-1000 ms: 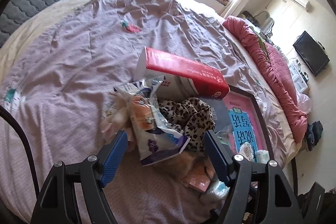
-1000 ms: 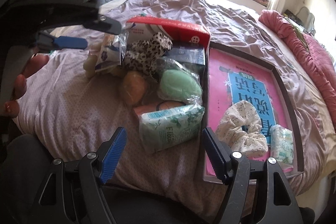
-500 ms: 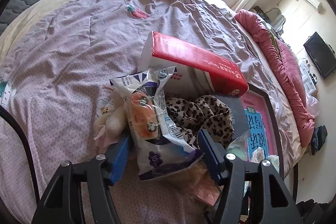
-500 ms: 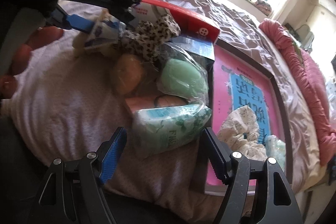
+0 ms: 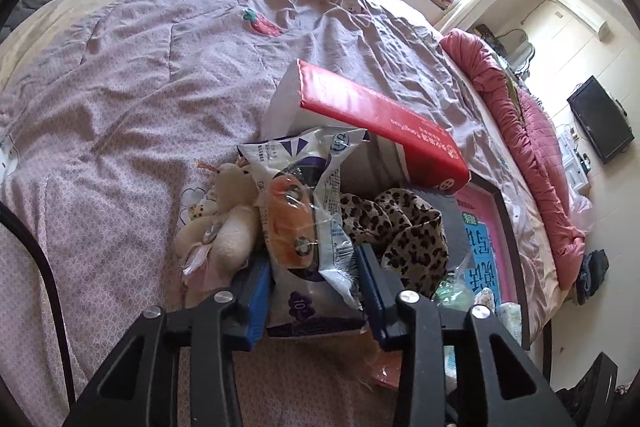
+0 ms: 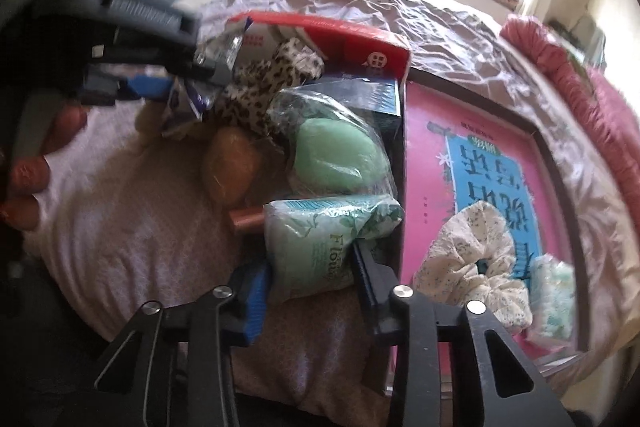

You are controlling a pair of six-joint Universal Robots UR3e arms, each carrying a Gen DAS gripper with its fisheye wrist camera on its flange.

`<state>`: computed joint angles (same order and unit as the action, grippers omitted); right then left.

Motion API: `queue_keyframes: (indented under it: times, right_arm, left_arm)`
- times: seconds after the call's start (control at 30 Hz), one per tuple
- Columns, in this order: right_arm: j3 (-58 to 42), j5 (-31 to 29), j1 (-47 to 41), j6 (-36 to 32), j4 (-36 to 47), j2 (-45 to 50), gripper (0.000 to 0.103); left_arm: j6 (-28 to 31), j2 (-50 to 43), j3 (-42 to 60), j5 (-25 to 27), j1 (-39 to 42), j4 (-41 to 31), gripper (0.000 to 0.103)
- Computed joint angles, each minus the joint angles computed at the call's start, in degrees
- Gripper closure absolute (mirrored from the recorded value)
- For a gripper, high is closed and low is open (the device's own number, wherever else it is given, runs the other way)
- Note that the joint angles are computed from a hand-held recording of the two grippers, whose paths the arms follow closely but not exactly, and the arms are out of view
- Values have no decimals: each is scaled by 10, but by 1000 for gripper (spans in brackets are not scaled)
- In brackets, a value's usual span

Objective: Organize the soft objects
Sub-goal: 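Grasp the white snack bag with the left gripper while the right grasps another tissue pack, then carry the snack bag with the left gripper while the right carries the tissue pack onto the tray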

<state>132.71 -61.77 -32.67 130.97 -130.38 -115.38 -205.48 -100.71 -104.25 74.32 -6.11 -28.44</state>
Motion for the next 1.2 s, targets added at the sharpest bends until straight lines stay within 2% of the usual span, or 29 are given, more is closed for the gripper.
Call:
queue_keyframes:
  times: [0.17,0.27,0.47,0.67,0.9,1.2]
  right_arm:
    - [-36,72,-73,-51,154,-25,72]
    - [-52,89,-98,-70,213,-36,73]
    - [-64,118,-124,-118,298,-78,75]
    - [-63,129,-132,-119,306,-93,77]
    - [-102,167,-201,-200,440,-152,78]
    - [-182,203,-278,-283,588,-161,78]
  left_arm:
    - [1,21,-21,-3,3,21,66]
    - [10,37,-28,-7,1,21,66]
    - [28,73,-33,33,-23,-1,66]
    - [33,105,-42,48,-35,-8,66]
    - [31,126,-26,72,-71,-33,66]
    - [30,133,19,110,-112,-67,66]
